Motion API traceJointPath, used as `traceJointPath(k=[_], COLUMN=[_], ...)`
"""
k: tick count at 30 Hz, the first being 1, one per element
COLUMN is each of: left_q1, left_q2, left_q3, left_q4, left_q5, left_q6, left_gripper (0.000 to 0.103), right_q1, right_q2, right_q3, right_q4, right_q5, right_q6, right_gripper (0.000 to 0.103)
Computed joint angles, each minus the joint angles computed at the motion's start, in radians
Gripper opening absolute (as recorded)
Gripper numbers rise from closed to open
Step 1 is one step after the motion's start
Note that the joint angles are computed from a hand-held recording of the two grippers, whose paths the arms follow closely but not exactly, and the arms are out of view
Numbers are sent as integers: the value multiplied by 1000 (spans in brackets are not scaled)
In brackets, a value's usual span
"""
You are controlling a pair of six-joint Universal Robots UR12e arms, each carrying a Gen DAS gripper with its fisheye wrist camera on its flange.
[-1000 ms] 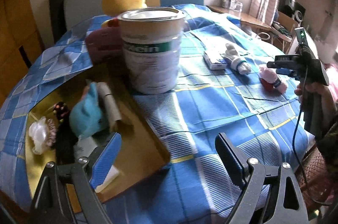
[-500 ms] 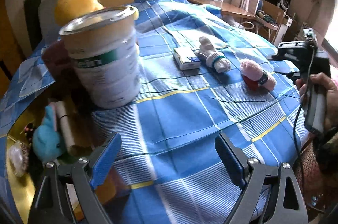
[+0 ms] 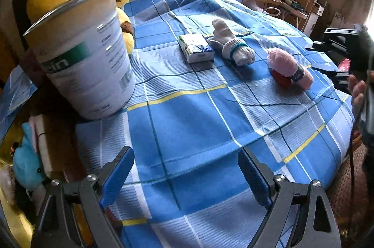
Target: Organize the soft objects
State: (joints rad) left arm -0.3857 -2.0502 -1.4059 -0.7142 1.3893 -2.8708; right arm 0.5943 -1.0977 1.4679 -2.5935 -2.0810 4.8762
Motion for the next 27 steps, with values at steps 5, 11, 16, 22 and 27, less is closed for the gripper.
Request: traceJointPath(k=[5, 11, 16, 22, 27], left_q1=[-10, -20, -35, -52, -63], left_q2=[-34, -97, -157, -247, -320], left_q3=[50, 150, 242, 376, 489], left_q4=[-21, -70, -88, -116, -127], left_q5=[-5, -12, 4, 23, 28], left_q6=[-11, -63, -87, -101, -109], left_gripper=[91, 91, 91, 91, 91], right_q1=[-1, -6, -7, -9, -12], right_q2=[2, 16, 24, 32, 38], right_q3=[2, -15, -26, -33, -40], right_q4=[-20, -42, -56, -81, -96], right_q5=[14, 53, 75, 94, 118], right_q6=[-7, -56, -88, -121, -151], right_gripper=[39, 39, 39, 39, 40])
